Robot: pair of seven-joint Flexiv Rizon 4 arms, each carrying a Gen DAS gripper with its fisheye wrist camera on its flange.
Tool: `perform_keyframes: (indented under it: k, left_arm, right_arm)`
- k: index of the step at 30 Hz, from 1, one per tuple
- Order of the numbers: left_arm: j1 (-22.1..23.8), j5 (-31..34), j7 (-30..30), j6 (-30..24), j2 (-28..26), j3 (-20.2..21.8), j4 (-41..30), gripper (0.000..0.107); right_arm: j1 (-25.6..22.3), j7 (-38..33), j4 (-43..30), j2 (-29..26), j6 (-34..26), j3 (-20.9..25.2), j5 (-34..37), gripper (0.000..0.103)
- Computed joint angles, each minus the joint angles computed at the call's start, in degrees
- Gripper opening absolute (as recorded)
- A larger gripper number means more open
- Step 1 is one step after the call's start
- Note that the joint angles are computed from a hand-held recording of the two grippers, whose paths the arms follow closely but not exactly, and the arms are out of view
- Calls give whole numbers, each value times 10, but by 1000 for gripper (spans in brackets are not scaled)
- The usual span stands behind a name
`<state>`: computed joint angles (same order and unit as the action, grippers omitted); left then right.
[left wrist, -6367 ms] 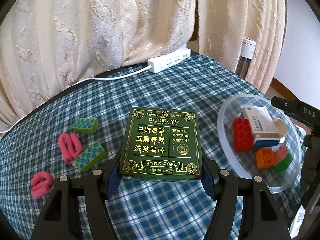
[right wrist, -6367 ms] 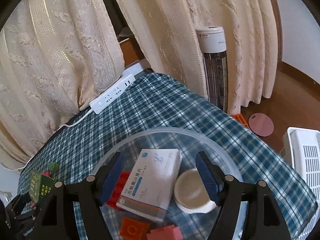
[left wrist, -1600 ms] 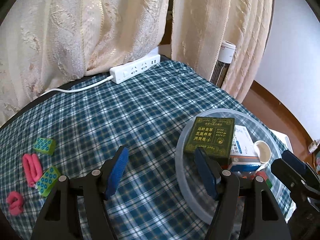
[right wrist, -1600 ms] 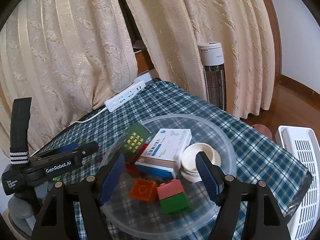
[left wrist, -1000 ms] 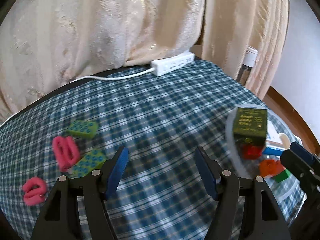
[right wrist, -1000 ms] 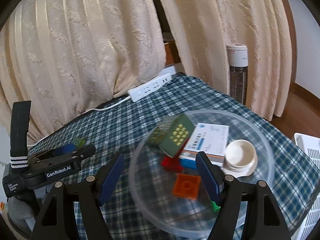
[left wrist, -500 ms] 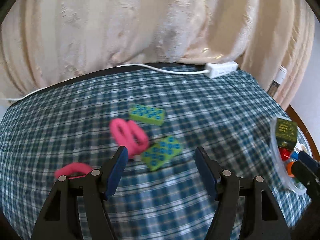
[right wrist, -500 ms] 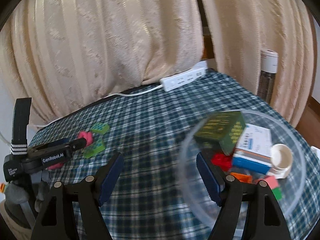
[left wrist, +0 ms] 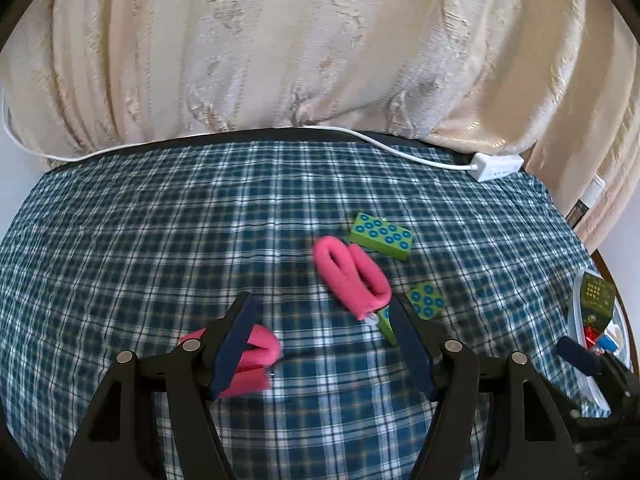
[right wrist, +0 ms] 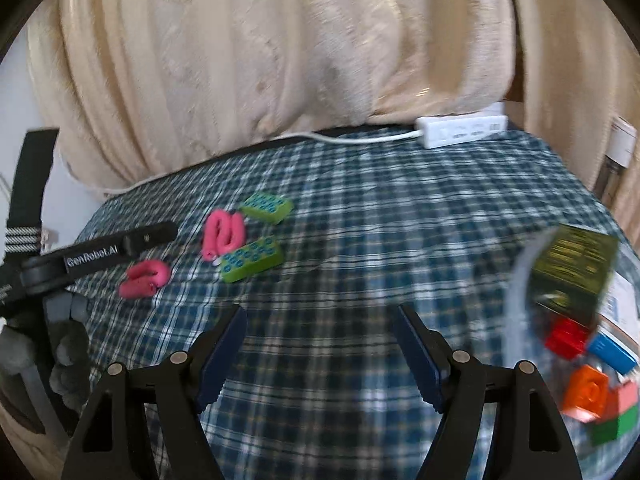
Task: Organize objects
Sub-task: 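Withdraw both tools from the bowl toward the curlers and dotted blocks, then grasp the green blue-dotted block with the right tool while the left tool approaches a pink curler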
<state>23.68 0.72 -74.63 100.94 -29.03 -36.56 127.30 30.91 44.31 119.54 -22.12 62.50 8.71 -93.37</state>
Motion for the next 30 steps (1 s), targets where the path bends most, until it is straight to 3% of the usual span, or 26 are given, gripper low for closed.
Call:
perform_keyframes:
  k: [10,20,30]
  left_arm:
    - [20,-11,-4,-10,-3,-11,-2,70]
    - [0,-29,-4,-19,1,16,-6,70]
    - [-22,-46,10,-30,-3,34,-14,70]
  right_arm:
    - [18,-128,-77,-67,42,-24,56,81]
    - [51,-236,-128,-114,68,-59,146,81]
    - [74,-280,-148,-134,82,-91,199,81]
